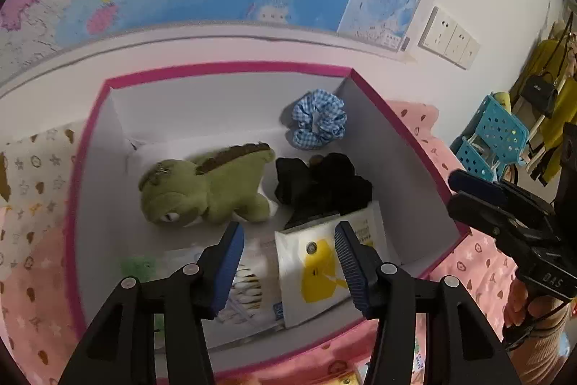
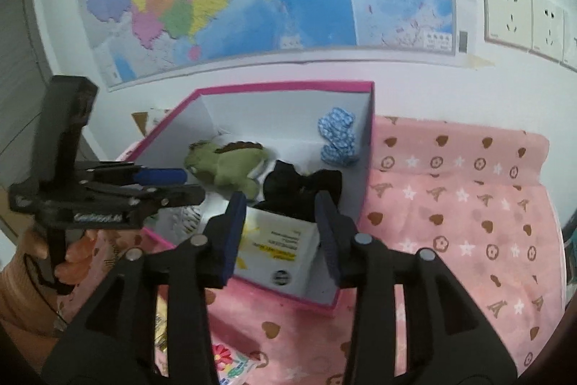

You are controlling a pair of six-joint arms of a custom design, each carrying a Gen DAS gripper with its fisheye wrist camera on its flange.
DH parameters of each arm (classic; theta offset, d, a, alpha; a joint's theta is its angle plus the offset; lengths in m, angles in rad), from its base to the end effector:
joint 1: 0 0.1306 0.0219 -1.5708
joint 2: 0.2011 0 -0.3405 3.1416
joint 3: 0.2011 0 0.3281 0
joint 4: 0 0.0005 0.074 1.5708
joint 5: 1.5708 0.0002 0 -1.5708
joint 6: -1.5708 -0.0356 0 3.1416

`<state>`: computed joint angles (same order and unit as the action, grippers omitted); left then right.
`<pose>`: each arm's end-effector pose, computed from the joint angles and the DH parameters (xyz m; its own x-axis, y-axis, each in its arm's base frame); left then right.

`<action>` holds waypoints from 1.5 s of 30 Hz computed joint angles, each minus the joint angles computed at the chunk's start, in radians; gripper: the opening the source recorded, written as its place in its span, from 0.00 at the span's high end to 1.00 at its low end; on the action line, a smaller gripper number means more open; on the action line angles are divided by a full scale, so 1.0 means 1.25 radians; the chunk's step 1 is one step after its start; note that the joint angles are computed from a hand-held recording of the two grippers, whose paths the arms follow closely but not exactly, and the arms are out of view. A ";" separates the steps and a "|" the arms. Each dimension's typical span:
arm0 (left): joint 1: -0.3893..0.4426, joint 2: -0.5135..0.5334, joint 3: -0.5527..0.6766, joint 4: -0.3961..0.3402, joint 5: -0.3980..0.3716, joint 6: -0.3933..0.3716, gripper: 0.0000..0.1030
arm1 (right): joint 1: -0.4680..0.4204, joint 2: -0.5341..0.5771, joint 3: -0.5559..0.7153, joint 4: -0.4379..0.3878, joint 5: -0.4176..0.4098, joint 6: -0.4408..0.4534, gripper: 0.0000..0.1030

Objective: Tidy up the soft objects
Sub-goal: 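Reach the right tool down to the beige teddy bear beside the box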

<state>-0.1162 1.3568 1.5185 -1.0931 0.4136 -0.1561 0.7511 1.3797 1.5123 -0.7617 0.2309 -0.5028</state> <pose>0.4003 -0.0616 0.4382 -0.7338 0.2290 -0.6396 0.4641 0.8565 -0.2258 0.3262 0.2928 0.4504 -0.6318 0.0519 -0.7734 -0.2563 0.9276 0.2716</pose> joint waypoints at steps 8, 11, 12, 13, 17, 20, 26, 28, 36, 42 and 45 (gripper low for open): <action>0.034 -0.121 -0.108 0.066 0.043 -0.054 0.40 | 0.052 -0.064 -0.076 0.058 0.003 0.006 0.53; 0.052 -0.167 -0.143 0.075 0.071 -0.076 0.36 | 0.071 -0.088 -0.108 0.082 0.001 -0.004 0.47; 0.060 -0.179 -0.151 0.076 0.083 -0.079 0.34 | 0.076 -0.095 -0.118 0.089 -0.003 -0.007 0.46; 0.069 -0.189 -0.161 0.075 0.092 -0.079 0.33 | 0.083 -0.102 -0.129 0.095 -0.002 -0.010 0.46; 0.106 -0.216 -0.189 0.062 0.114 -0.090 0.33 | 0.107 -0.119 -0.165 0.103 -0.003 -0.037 0.45; 0.139 -0.230 -0.211 0.052 0.131 -0.094 0.33 | 0.121 -0.126 -0.190 0.111 -0.009 -0.061 0.45; 0.188 -0.258 -0.259 0.032 0.124 -0.124 0.33 | 0.141 -0.117 -0.217 0.132 -0.042 -0.094 0.45; 0.201 -0.263 -0.271 0.025 0.122 -0.128 0.33 | 0.147 -0.103 -0.213 0.136 -0.054 -0.097 0.45; 0.219 -0.281 -0.301 -0.001 0.123 -0.147 0.33 | 0.171 -0.038 -0.161 0.138 -0.082 -0.071 0.45; 0.230 -0.283 -0.310 0.003 0.104 -0.150 0.33 | 0.170 0.006 -0.120 0.136 -0.109 -0.044 0.45; 0.249 -0.282 -0.312 0.002 0.105 -0.149 0.33 | 0.166 0.043 -0.087 0.129 -0.133 -0.032 0.45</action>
<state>0.1951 1.0046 1.1291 -1.0911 0.5451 -0.3426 0.9587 1.4334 1.4037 -0.6003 0.0648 -0.5422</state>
